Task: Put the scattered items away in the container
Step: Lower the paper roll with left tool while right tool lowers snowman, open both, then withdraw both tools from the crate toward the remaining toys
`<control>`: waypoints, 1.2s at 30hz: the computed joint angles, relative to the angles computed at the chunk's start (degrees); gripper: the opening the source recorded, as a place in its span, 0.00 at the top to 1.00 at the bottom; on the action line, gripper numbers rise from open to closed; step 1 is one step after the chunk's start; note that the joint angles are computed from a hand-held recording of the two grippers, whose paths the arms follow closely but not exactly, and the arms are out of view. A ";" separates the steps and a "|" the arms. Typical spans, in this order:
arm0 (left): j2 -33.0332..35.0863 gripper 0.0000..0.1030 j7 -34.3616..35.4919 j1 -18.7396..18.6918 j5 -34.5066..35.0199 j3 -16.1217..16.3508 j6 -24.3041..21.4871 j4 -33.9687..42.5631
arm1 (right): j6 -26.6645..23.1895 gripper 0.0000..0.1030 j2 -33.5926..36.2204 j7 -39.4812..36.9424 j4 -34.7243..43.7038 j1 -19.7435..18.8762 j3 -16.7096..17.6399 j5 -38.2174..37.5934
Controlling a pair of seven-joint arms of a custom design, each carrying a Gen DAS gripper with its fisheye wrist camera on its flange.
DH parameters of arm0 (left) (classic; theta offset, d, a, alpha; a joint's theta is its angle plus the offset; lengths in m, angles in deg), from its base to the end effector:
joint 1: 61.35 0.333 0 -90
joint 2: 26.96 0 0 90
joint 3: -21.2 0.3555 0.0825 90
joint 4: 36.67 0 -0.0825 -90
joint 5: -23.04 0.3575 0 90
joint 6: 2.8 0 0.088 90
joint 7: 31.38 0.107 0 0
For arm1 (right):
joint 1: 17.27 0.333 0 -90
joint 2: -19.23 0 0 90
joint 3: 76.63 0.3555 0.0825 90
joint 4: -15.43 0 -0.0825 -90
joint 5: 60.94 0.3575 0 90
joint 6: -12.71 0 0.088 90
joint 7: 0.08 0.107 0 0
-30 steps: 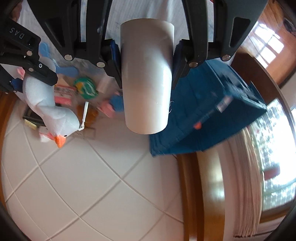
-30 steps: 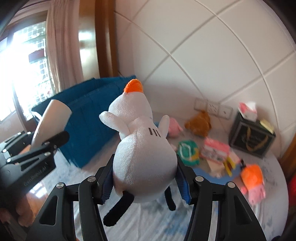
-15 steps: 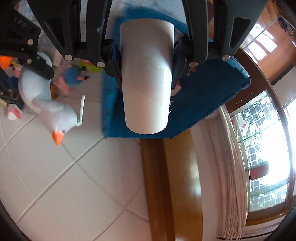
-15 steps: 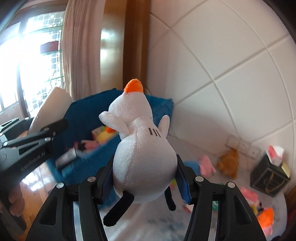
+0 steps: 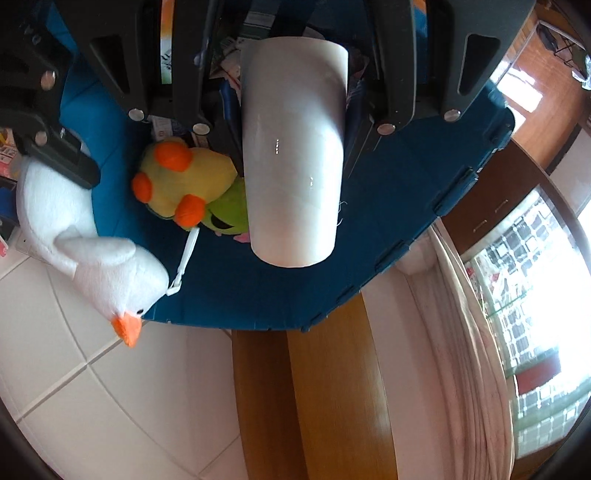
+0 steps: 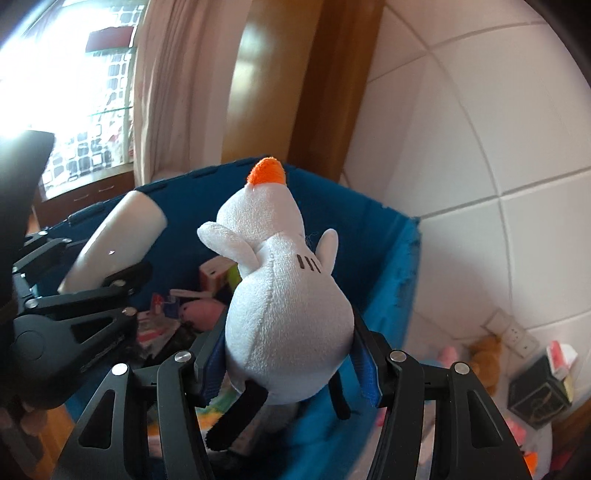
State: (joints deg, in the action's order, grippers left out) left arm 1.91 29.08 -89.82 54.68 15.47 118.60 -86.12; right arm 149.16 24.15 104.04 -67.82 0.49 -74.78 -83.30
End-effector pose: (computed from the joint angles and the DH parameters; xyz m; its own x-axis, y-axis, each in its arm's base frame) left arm 0.6183 -0.3566 0.7461 -0.1023 -0.9893 -0.1042 -0.6174 0.1453 -0.7731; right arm 0.5723 0.1985 0.7692 0.1592 -0.9673 0.1973 -0.5934 -0.2535 -0.7639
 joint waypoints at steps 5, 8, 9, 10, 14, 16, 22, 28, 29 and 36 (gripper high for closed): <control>-0.96 0.37 0.31 2.41 -3.55 -1.41 4.58 -2.77 | -0.64 0.44 0.16 1.22 0.14 -0.12 -0.29 -0.56; -3.28 0.19 0.35 3.32 -4.46 -2.15 8.43 -7.11 | -1.38 0.42 0.73 0.81 0.79 -0.19 -0.14 1.04; -3.81 0.19 0.53 3.42 -4.39 -2.27 9.03 -8.12 | -1.97 0.41 1.04 1.39 1.22 -0.02 -0.22 0.73; -4.31 0.19 0.92 3.55 -4.32 -2.42 9.49 -9.14 | -2.83 0.41 1.42 1.72 1.85 0.11 -0.36 0.27; -4.57 0.18 1.95 2.96 -2.98 -2.31 9.29 -10.32 | -6.03 0.40 2.95 2.25 4.28 1.28 -0.56 -1.21; -5.15 0.18 -0.19 2.37 -0.86 -1.58 10.48 -11.64 | -6.74 0.40 2.69 3.29 4.23 1.78 -0.78 -2.37; -5.56 0.18 -3.39 2.03 1.64 -1.25 11.31 -12.04 | -7.37 0.40 1.96 6.73 3.25 2.28 -0.96 -5.72; -6.54 0.18 -5.42 2.49 3.17 -1.46 14.15 -13.86 | -3.18 0.25 -0.66 12.81 -0.44 1.01 -1.16 -7.32; -7.12 0.18 -5.64 2.98 2.67 -1.75 15.28 -14.94 | -2.28 0.22 -1.52 14.81 -1.63 0.69 -1.16 -8.21; -14.21 0.18 -8.06 5.48 1.17 -3.28 23.66 -26.27 | 8.06 0.18 -10.81 22.53 -15.55 -3.43 1.62 -12.45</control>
State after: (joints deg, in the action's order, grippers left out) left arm -12.30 21.02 -84.33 55.86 12.20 142.26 -112.39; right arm 157.23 13.34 126.57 -83.37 -2.95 -73.16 -95.74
